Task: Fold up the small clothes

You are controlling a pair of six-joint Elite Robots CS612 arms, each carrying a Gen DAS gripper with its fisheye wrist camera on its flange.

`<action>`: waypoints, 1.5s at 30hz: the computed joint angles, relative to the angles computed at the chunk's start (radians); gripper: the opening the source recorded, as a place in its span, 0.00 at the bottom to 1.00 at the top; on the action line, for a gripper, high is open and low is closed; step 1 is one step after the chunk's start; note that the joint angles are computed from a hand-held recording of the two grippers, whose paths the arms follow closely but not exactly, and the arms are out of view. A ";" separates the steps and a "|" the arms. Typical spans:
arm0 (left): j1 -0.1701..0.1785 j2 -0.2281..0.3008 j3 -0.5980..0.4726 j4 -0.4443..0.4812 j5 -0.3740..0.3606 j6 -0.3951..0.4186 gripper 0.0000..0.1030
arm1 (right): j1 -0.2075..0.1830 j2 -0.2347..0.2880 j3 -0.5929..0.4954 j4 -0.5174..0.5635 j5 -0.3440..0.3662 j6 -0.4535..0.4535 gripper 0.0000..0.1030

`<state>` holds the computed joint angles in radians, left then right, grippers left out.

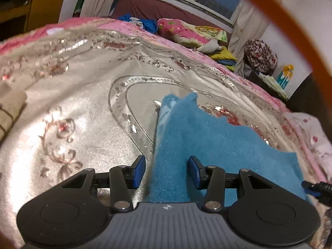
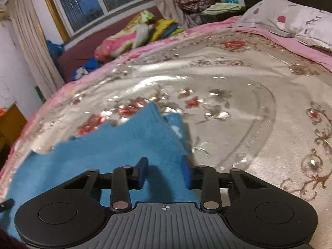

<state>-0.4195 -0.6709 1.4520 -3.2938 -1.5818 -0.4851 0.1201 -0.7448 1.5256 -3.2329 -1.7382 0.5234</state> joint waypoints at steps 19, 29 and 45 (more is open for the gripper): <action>-0.024 -0.036 0.059 0.014 0.042 0.158 0.51 | 0.054 0.002 -0.076 0.192 -0.067 -0.056 0.34; -0.019 -0.047 0.071 0.030 0.011 0.137 0.51 | 0.092 0.004 -0.123 0.224 -0.089 -0.103 0.35; -0.012 -0.055 0.084 0.031 -0.022 0.134 0.52 | 0.155 0.086 -0.290 0.357 -0.014 -0.229 0.41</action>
<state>-0.4316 -0.7259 1.5356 -3.2633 -1.6036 -0.3509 0.2753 -0.6586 1.2351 -2.8756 -1.7518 0.2946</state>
